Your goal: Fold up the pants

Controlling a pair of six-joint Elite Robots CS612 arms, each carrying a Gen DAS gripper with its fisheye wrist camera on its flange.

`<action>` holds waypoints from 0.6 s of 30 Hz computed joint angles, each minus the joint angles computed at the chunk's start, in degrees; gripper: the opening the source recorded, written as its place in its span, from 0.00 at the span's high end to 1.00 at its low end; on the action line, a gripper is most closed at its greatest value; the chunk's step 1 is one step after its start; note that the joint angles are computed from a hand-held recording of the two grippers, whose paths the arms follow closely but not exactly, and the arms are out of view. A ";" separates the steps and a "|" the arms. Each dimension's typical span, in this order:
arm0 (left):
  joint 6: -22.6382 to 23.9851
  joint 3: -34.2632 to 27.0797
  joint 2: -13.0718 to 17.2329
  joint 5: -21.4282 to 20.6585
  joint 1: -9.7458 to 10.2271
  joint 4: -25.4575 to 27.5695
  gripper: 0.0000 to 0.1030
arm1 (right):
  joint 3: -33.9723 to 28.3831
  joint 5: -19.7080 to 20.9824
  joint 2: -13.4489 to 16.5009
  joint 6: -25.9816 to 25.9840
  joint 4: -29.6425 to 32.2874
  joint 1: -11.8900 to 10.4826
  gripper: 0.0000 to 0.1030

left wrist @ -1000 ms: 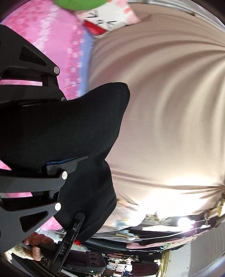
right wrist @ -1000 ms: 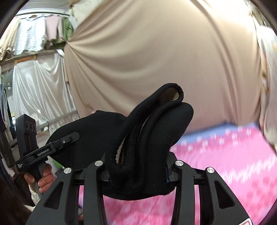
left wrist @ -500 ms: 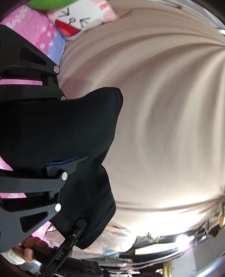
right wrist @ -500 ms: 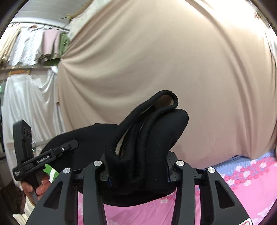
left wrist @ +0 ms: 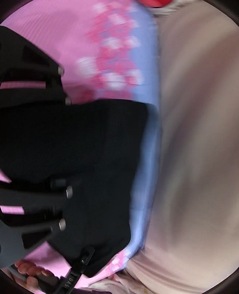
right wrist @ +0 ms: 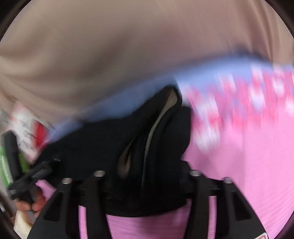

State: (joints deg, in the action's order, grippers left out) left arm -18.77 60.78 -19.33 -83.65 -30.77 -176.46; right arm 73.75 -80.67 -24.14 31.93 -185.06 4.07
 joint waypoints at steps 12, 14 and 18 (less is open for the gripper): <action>-0.34 11.91 -8.53 11.23 -1.75 -4.82 0.32 | 5.61 -8.05 -5.26 -10.14 -8.92 3.06 0.97; 3.12 11.28 -7.95 11.65 -2.60 -4.65 0.32 | 1.66 -16.60 -3.30 -15.24 0.04 4.67 0.97; 4.40 7.32 -4.85 16.23 -2.86 3.55 0.30 | 1.74 -16.96 -2.02 -13.19 2.08 3.65 1.00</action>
State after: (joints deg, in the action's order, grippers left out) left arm -14.37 68.10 -24.18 -67.42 -33.64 -172.92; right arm 75.49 -97.63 -26.16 18.74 -182.98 7.71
